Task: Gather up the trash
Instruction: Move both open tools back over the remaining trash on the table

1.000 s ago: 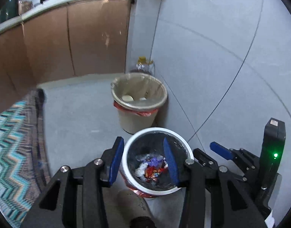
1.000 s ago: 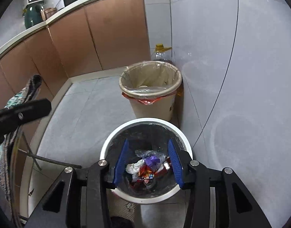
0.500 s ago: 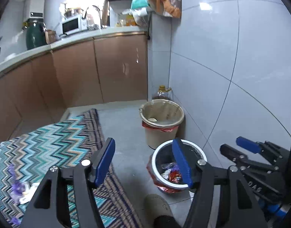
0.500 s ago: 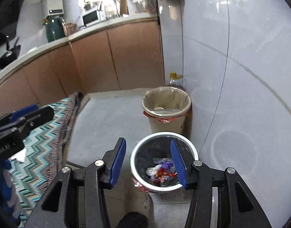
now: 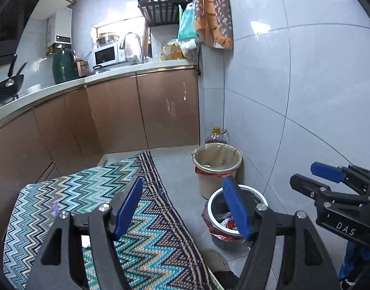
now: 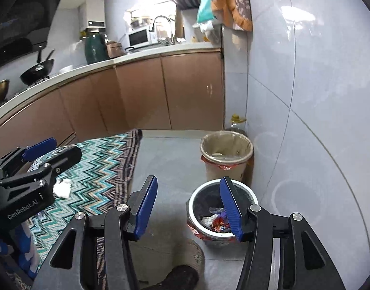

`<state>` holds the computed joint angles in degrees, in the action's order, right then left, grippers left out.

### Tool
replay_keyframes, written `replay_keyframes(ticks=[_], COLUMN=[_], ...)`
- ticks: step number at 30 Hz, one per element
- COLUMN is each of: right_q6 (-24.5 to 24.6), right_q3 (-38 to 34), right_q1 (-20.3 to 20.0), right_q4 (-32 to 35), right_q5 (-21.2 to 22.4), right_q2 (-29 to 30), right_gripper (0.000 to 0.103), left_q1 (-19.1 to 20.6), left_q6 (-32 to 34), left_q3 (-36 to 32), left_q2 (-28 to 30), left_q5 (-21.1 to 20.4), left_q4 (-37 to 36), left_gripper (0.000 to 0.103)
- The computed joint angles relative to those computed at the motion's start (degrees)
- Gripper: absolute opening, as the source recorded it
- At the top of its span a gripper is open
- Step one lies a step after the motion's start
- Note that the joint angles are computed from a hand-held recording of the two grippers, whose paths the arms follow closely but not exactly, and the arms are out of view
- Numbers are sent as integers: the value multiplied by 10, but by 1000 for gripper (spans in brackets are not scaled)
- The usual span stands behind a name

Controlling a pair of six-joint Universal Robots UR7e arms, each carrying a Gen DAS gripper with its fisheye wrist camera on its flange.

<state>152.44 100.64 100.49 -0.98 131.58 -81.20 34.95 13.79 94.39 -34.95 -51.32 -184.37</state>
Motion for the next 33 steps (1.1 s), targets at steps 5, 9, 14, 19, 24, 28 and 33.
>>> replay_keyframes(ticks=[5,9,14,19,24,28,33], right_q6=[-6,-9,-20,-30,-33,-35,-34], right_q3=[19,34,41,34,0,-36,-92], right_q1=[30,54,82,110,122,122,116], right_q4=[-14,-22,-26,-22,10,45,91], right_q5=[16,29,40,44,31,10,-18], right_q2=[-9,-16,-16,-3,36,76,132], right_gripper=[53,53,53,53,53,53,53], left_q1=[-11,-20,-24,-14,13,56,115], left_q6=[3,2,-3,-11,2,17,37], left_q3=[44,80,119,148,161,151,124], left_q2=[-27,-50,-79,-112,-141,-167,-192], left_q5=[13,19,23,23,25,25,13], left_q4=[-32,-54,-74,-71,-52,-18,35], left_gripper=[67,67,67,67,67,67,67])
